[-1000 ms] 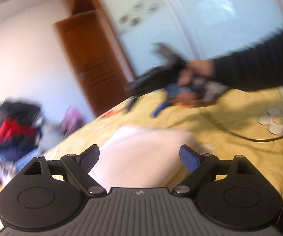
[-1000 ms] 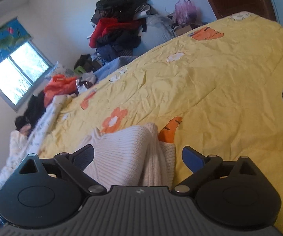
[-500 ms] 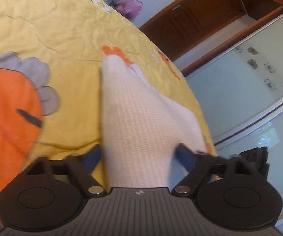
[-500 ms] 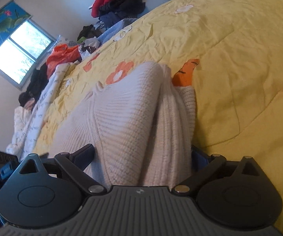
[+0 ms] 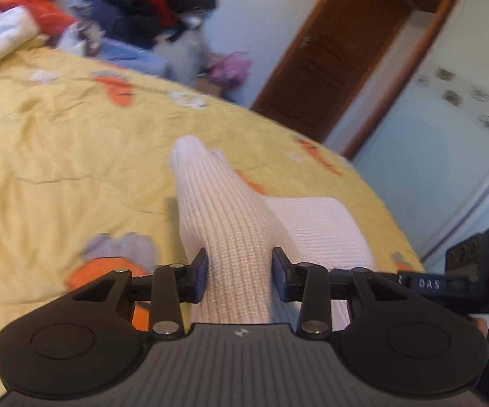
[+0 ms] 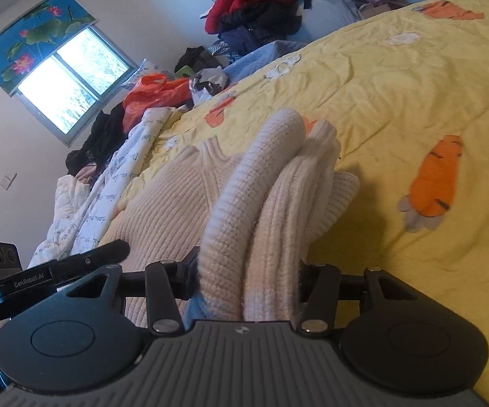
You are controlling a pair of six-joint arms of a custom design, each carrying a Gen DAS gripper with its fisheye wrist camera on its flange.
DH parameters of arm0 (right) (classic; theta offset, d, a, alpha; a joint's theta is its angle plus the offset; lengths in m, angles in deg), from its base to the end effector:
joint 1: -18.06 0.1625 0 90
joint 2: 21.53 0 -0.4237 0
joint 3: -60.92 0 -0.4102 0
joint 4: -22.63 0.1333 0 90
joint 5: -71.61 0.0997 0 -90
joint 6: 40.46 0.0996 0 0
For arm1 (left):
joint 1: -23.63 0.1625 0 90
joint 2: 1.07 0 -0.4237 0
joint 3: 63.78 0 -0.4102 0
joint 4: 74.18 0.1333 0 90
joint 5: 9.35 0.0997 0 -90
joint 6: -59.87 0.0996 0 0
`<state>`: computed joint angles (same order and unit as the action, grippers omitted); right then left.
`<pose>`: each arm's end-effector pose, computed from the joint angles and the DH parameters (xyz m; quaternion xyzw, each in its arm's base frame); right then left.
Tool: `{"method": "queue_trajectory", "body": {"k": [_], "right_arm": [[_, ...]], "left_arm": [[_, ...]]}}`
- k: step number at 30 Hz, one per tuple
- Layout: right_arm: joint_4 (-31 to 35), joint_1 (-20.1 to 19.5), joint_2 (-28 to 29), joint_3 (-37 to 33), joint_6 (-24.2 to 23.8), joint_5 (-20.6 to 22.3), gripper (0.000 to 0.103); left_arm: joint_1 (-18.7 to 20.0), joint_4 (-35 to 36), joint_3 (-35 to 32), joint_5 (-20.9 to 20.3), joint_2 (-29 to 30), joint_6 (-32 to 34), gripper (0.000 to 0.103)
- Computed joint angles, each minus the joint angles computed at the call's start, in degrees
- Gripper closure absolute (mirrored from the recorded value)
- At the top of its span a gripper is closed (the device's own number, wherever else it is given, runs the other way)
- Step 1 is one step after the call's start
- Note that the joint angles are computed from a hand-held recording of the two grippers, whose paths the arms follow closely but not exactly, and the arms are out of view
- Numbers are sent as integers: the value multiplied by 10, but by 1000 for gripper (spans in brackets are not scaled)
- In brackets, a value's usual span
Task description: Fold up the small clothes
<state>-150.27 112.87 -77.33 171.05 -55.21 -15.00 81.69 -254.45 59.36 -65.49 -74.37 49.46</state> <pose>0.1901 -0.5986 0.1401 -0.1717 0.9533 -0.2482 0.0072 -0.1127 -0.5376 0.2565 0.0688 0.9007 -0.4070 0.1354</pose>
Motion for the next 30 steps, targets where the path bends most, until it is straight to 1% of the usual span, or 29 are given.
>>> {"method": "queue_trajectory", "body": {"k": [1,2,3,4,5,6,7,8,9,10,11,12,13,15,16,17,18,19,20,21,22,24,26,27,28,29,30], "right_arm": [[-2,5,18,-12,1,-6,51],[-16,11,35,-21,-9,-20,51],[-50,17,53,-25,-24,-45,48],[-70,19,65,-30,-26,-63,36],[-65,17,67,-33,-11,-65,28],[-50,14,62,-33,20,-66,21],[-46,11,52,-26,45,-63,22],[-49,6,40,-12,50,-52,21],[-53,1,26,3,46,-42,14],[-55,-5,10,19,42,-30,4],[-54,-11,-3,32,46,-16,0],[-49,-18,-14,42,50,2,1],[-34,-21,-22,47,49,9,1],[-2,-17,-24,48,45,-7,1],[15,-13,-23,47,36,-20,5],[33,-9,-18,44,27,-31,11],[38,-6,-12,43,23,-39,19],[19,-1,-6,49,8,-45,20],[9,5,-1,52,-12,-55,24],[8,9,-2,53,-26,-57,33],[8,11,-6,56,-27,-57,37],[20,15,-25,64,-30,-46,41],[30,19,-52,82,-57,-32,42],[33,18,-63,91,-65,-33,42],[34,16,-69,99,-68,-36,42],[33,11,-69,105,-69,-45,42],[24,3,-64,111,-65,-54,33]], "left_arm": [[10,20,-7,7,1,6,61],[21,22,-8,14,6,21,58],[29,20,-3,20,5,15,54],[35,10,9,6,-6,4,55],[40,-7,24,-18,-21,0,54],[40,-27,44,-39,-39,1,47],[38,-45,62,-50,-55,8,31],[34,-59,81,-52,-68,9,22],[33,-76,97,-60,-78,9,15],[37,-81,108,-78,-86,7,14],[43,-68,110,-96,-90,2,14],[49,-50,107,-108,-90,-6,15],[55,-35,104,-120,-85,-13,15],[63,-7,95,-142,-69,-20,15],[64,2,91,-147,-61,-22,20],[60,3,89,-139,-50,-26,27],[48,0,90,-110,-42,-27,37],[41,-3,91,-97,-40,-25,46],[37,-1,92,-94,-45,-26,53],[33,6,94,-96,-55,-32,64],[25,13,99,-96,-68,-36,66],[8,28,113,-95,-94,-39,66],[-3,46,129,-101,-113,-30,66],[-8,56,136,-86,-111,-23,63],[-13,52,143,-60,-101,-18,51],[-13,37,150,-41,-89,-18,44],[-11,20,156,-39,-85,-20,39]]}}
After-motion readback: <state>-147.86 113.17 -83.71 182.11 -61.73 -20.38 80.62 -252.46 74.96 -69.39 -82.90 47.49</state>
